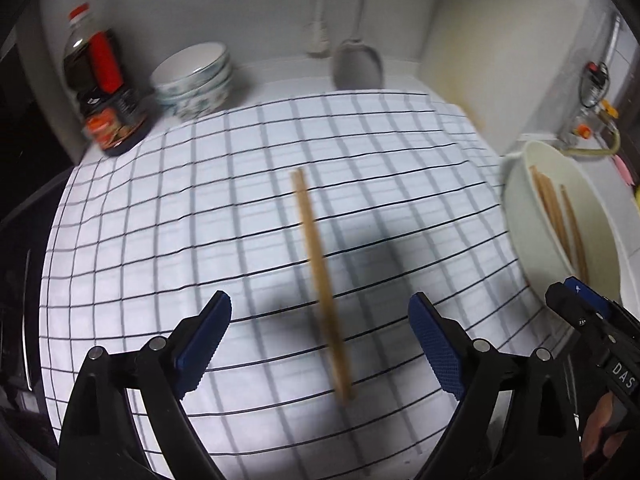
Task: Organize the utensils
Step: 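Move both open tools back to the last chopsticks on the cloth, then close the right tool on one of the last chopsticks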
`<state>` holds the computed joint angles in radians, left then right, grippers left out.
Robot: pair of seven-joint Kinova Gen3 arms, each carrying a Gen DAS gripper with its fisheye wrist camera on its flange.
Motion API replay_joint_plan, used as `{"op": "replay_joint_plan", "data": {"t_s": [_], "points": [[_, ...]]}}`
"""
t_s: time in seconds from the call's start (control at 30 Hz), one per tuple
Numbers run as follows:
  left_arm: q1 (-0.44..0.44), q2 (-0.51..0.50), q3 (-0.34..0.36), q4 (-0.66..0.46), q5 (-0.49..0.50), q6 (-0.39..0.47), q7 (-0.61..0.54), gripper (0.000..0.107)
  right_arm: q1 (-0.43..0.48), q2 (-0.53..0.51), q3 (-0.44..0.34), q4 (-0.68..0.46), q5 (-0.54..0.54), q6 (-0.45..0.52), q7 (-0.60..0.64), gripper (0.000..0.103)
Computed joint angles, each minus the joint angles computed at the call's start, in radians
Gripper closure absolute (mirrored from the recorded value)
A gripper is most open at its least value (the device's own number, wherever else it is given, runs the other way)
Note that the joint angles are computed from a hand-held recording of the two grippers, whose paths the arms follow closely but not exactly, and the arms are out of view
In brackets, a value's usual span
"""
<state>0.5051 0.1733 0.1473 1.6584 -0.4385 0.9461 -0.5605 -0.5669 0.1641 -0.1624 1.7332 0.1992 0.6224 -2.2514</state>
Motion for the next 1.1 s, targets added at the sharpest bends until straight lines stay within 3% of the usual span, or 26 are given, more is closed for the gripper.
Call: {"op": "replay_joint_plan", "data": {"t_s": [0.13,0.57,1.1], "points": [[-0.036,-0.037,-0.016,0.079,0.005,-0.042,0.004,0.019,-0.080,0.087,0.008,-0.052,0.077,0.012,-0.067,0.054],[-0.152,-0.096,-0.021,0.244,0.021,-0.149,-0.040,0.019,-0.232,0.280,0.073,-0.207,0.123,0.010,-0.104,0.054],[-0.197,-0.111,-0.015,0.293,0.048,-0.188,-0.044,0.019,-0.281,0.361,0.091,-0.301,0.145,0.072,-0.058,0.054]]}}
